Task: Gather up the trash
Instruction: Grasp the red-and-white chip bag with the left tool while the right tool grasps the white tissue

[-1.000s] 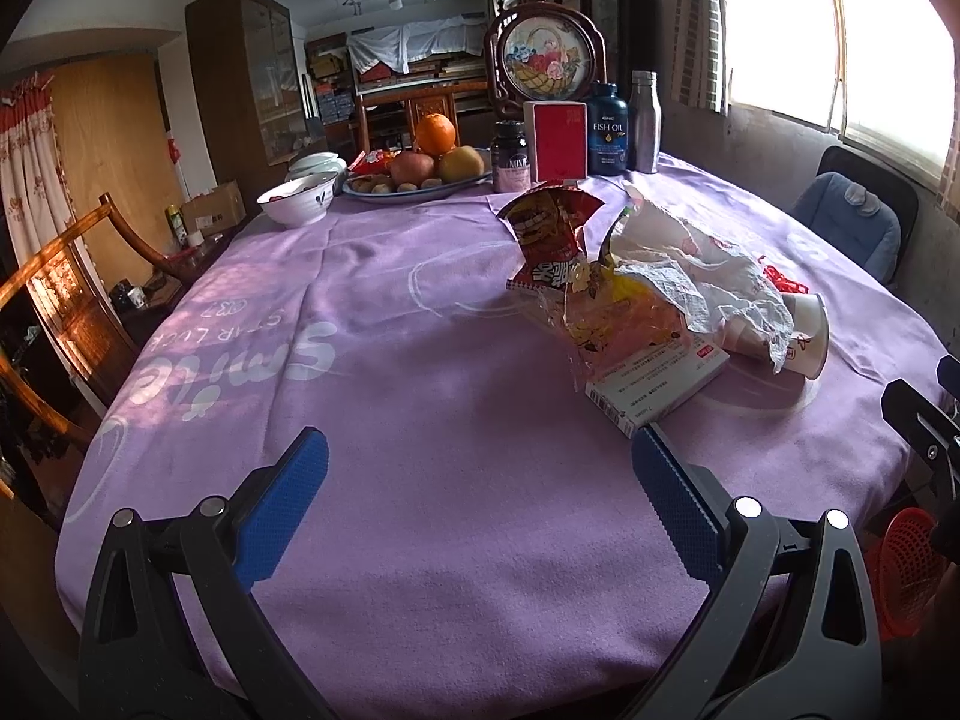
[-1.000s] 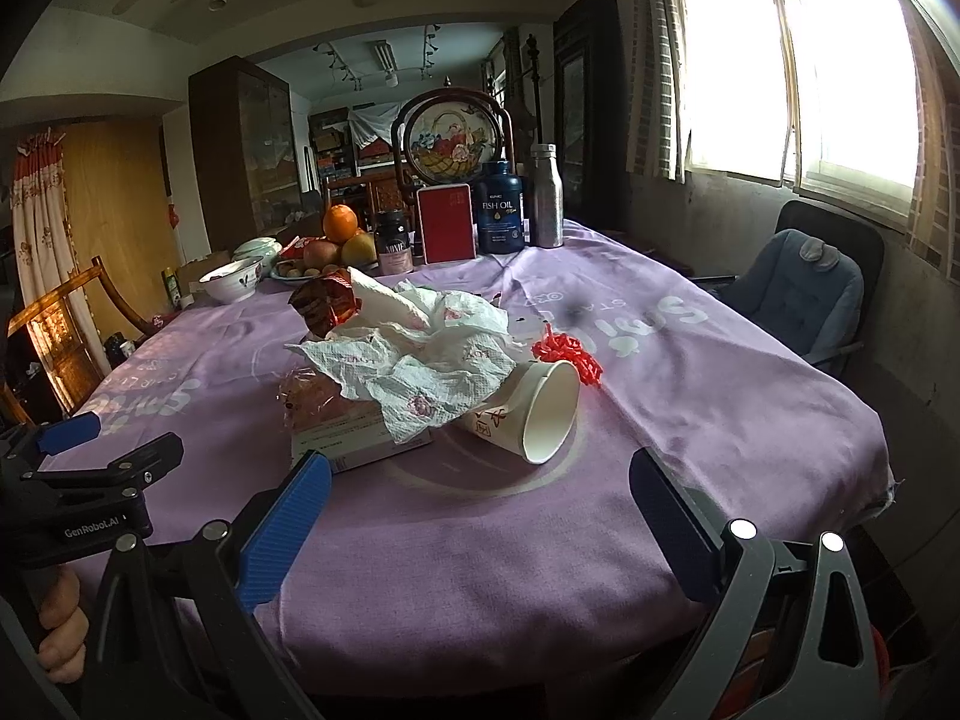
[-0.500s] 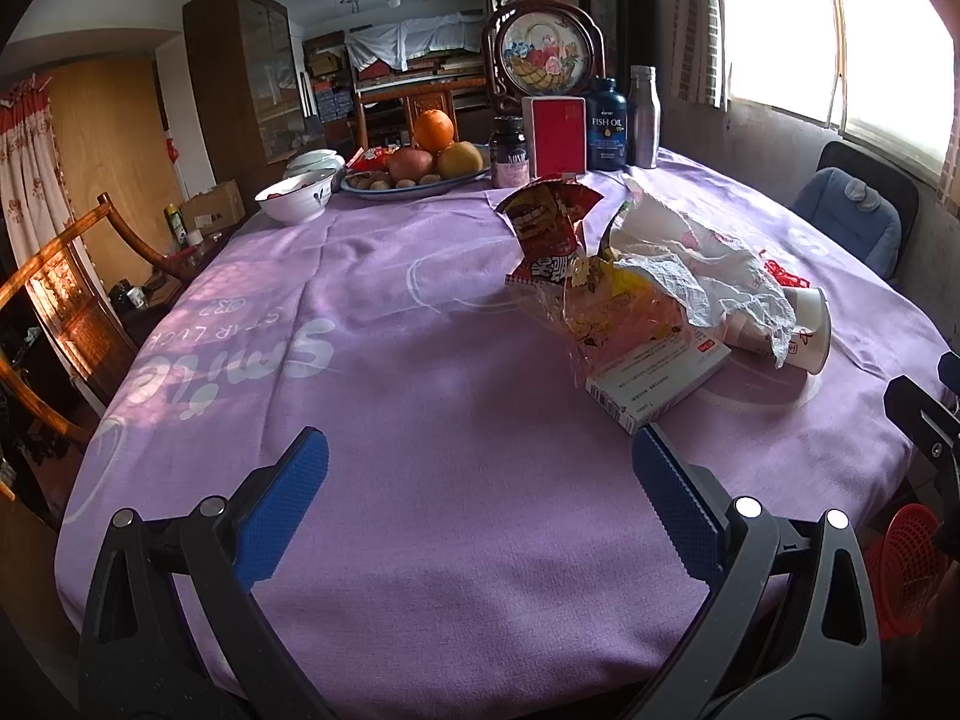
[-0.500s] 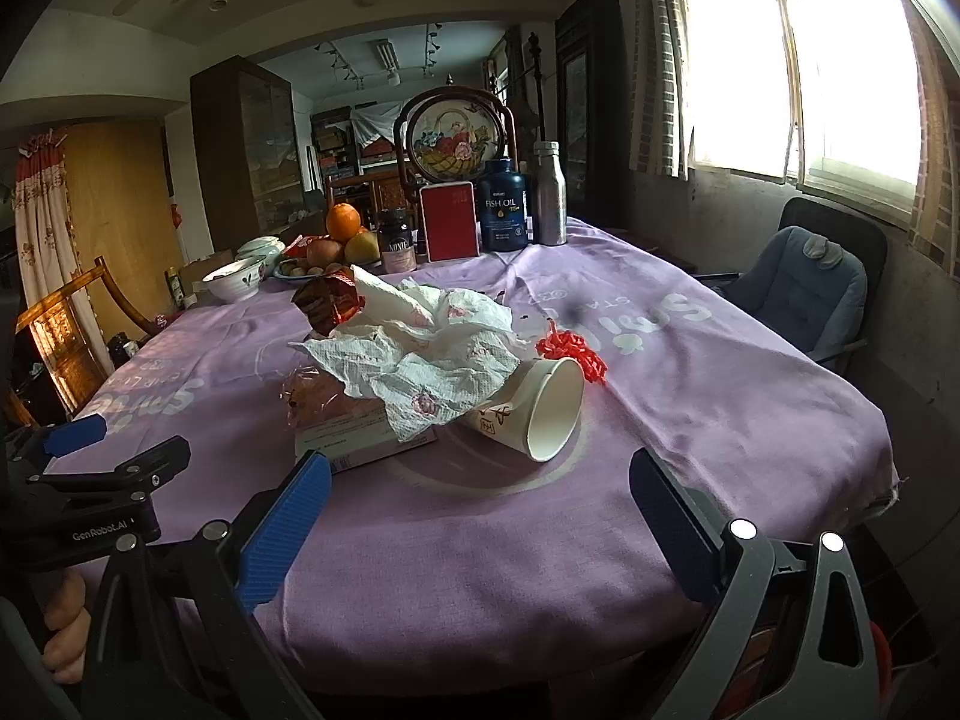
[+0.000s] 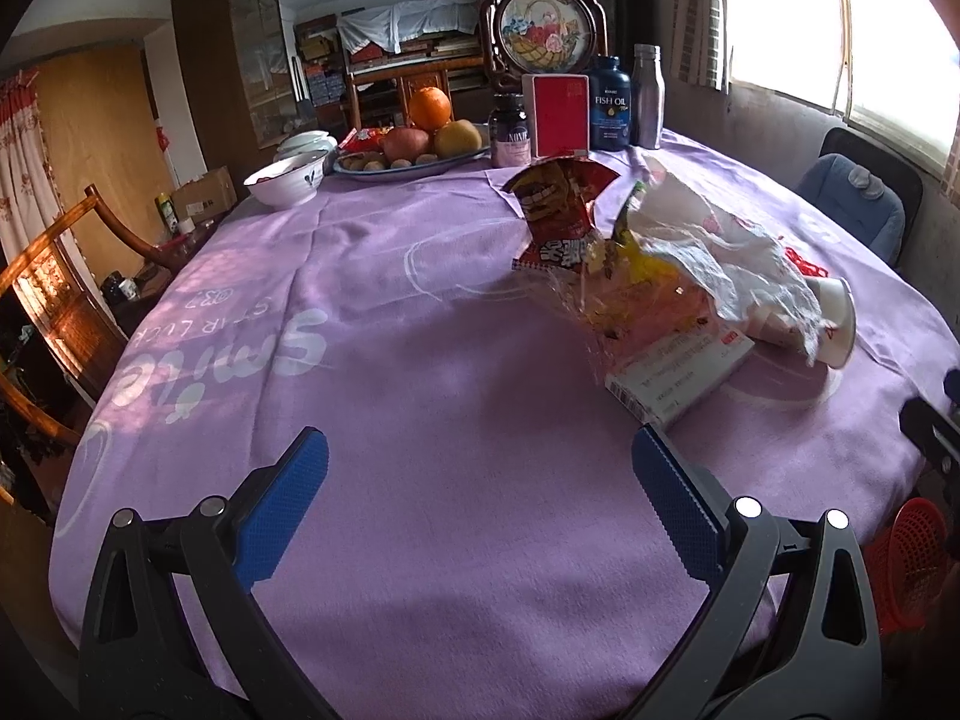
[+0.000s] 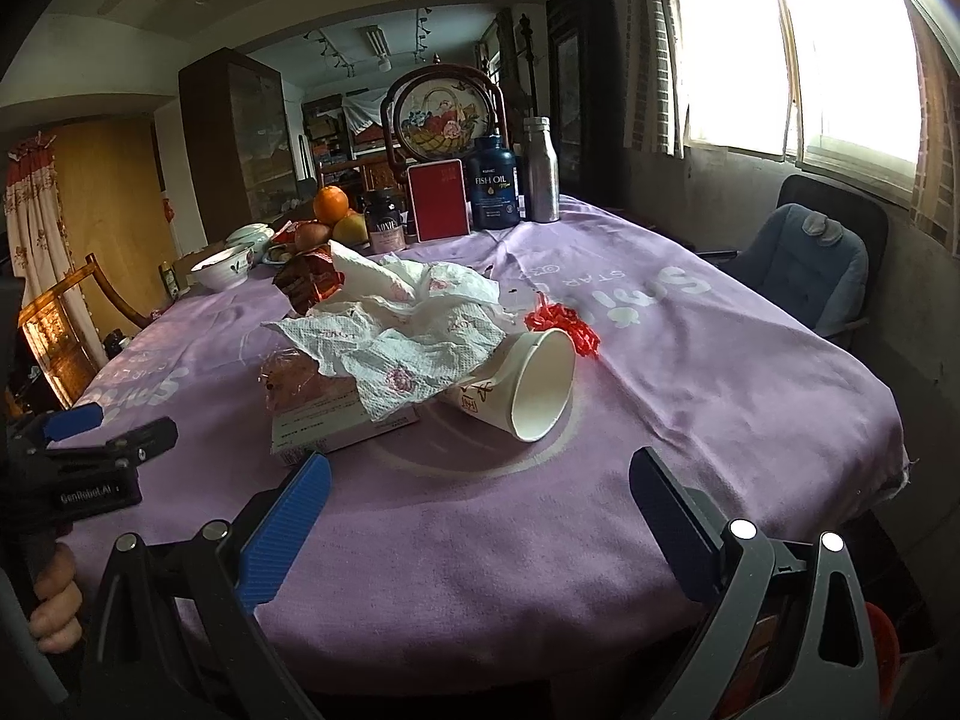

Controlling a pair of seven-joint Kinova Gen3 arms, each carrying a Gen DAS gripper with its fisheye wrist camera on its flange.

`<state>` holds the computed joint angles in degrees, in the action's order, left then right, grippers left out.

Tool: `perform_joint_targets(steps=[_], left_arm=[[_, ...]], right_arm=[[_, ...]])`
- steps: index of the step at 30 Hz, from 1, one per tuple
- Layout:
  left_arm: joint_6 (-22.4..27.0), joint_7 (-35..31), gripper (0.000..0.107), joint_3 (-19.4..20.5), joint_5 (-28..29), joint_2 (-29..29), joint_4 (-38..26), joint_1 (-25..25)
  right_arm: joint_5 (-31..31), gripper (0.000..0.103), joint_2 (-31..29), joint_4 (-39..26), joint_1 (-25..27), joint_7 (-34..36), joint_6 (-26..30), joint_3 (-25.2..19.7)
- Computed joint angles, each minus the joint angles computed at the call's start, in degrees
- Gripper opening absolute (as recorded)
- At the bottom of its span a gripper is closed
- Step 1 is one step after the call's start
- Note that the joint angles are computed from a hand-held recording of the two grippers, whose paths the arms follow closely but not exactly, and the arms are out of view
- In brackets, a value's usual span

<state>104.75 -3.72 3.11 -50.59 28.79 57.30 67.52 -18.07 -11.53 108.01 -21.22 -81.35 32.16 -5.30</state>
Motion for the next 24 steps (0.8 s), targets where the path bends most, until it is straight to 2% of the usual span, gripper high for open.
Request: perform_joint_targets(steps=[4,7,12,15,17,19,21,24], left_arm=[[-0.59,-4.52,0.097,-0.90,-0.07,-1.18,-1.14,-2.63],[-3.21,-8.73,0.097,-0.83,-0.52,-1.56,-2.52,-5.44],[-6.67,-18.51,0.097,-1.93,-1.39,0.90,-8.74,-10.35],[-11.75,-23.31,0.097,-2.28,3.59,1.45,-11.79,-15.76],[-15.27,-24.13,0.097,-2.23,7.63,1.52,-12.32,-19.33],[-16.73,-25.96,0.097,-3.98,9.80,3.20,-14.17,-20.98],[-19.33,-25.85,0.098,-5.16,10.79,3.42,-12.20,-21.90],[-25.98,-22.64,0.098,-4.86,14.06,-0.66,-4.31,-23.56]], right_arm=[[-0.81,0.098,0.34,0.80,0.50,0.30,-0.38,1.16],[-1.32,0.098,1.74,0.60,1.40,0.17,0.21,1.82],[-3.15,0.098,3.70,-0.27,2.97,1.25,1.14,2.66],[-2.55,0.098,4.28,-1.12,4.07,0.82,1.29,2.11],[-1.48,0.098,4.76,-2.04,4.68,-0.11,1.88,1.60],[0.42,0.098,5.23,-3.10,5.21,-2.04,2.58,0.76],[1.40,0.098,5.71,-4.04,5.32,-3.10,3.21,0.31],[1.79,0.098,6.68,-5.54,5.04,-3.82,3.89,-0.15]])
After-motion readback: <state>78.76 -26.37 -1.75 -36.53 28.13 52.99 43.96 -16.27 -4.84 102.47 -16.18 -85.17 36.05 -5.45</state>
